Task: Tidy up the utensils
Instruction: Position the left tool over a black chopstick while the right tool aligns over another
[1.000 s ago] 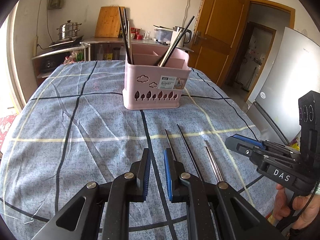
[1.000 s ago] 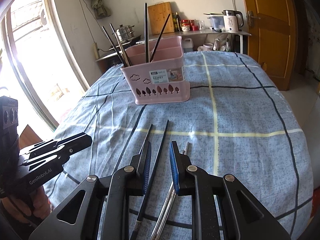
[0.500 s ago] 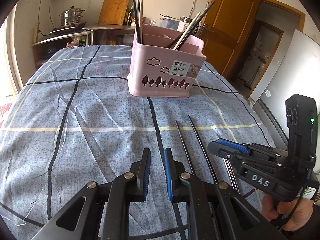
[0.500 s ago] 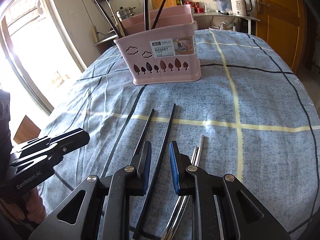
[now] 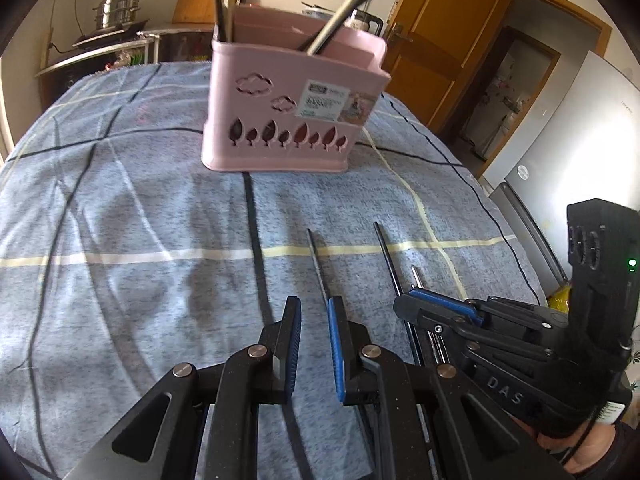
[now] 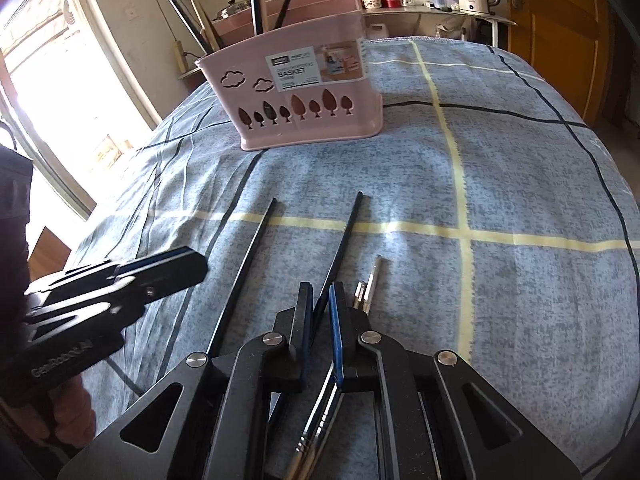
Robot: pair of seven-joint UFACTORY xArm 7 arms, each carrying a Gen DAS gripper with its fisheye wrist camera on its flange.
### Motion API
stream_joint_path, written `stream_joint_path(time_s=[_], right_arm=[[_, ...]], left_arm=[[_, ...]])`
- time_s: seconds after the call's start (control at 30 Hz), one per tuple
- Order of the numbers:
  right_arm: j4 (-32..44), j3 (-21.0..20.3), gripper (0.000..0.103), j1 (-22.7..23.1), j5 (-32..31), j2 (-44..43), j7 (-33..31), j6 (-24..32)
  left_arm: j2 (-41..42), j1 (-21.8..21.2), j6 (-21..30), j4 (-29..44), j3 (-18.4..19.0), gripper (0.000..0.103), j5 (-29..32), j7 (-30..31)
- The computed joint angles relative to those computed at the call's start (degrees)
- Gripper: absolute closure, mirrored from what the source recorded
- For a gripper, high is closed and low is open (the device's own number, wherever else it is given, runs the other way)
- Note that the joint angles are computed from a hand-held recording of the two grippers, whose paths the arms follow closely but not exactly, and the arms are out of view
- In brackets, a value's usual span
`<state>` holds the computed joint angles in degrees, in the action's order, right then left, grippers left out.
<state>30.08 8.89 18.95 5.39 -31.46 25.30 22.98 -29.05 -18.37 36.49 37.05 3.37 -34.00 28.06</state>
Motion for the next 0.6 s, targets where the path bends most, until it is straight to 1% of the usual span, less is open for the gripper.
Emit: stream_joint_path(time_s=[0.1, 0.23, 0.33, 0.37, 0.4, 0.47, 0.6], right_arm=[[-0.3, -0.5, 0.095, 0.3, 0.3, -0.4, -0.6, 0.2], [-0.4, -0.6, 0.095, 0.4, 0.7, -0.2, -0.8, -0.3], [-0.3, -0.4, 0.095, 0.1, 0.5, -0.2, -0.7, -0.3], [-0.3, -0.3, 0.095, 0.1, 0.4, -0.1, -0.7, -0.3], [-0.3, -0.4, 0.095, 0.2, 0.5, -0.1, -0.7, -0.3], [-0.3, -0.5, 0.095, 0.3, 0.7, -0.1, -0.7, -0.3], [0.1, -0.1, 0.095, 0.0, 0.4, 0.1, -0.3, 0.2]], left_arm=[[1.8, -0.1, -0.3, 0.5, -1.4, 0.089, 0.8, -1.2], [1.7, -0.4, -3.4, -0.5, -3.0, 0.089, 2.2, -1.9], [1.6, -0.5, -6.4, -1.4, -4.9, 0.089, 5.6, -3.1], [1.5, -0.1, -7.3, -1.7, -5.7, 0.094, 7.5, -4.0], [1.5, -0.1, -7.6, -1.8, -5.9, 0.095, 8.7, -4.7], [1.8, -1.3, -7.0, -1.4, -4.4, 0.095, 8.6, -4.7], [1.3, -0.4, -6.4, -1.4, -3.7, 0.096, 10.7, -5.8]])
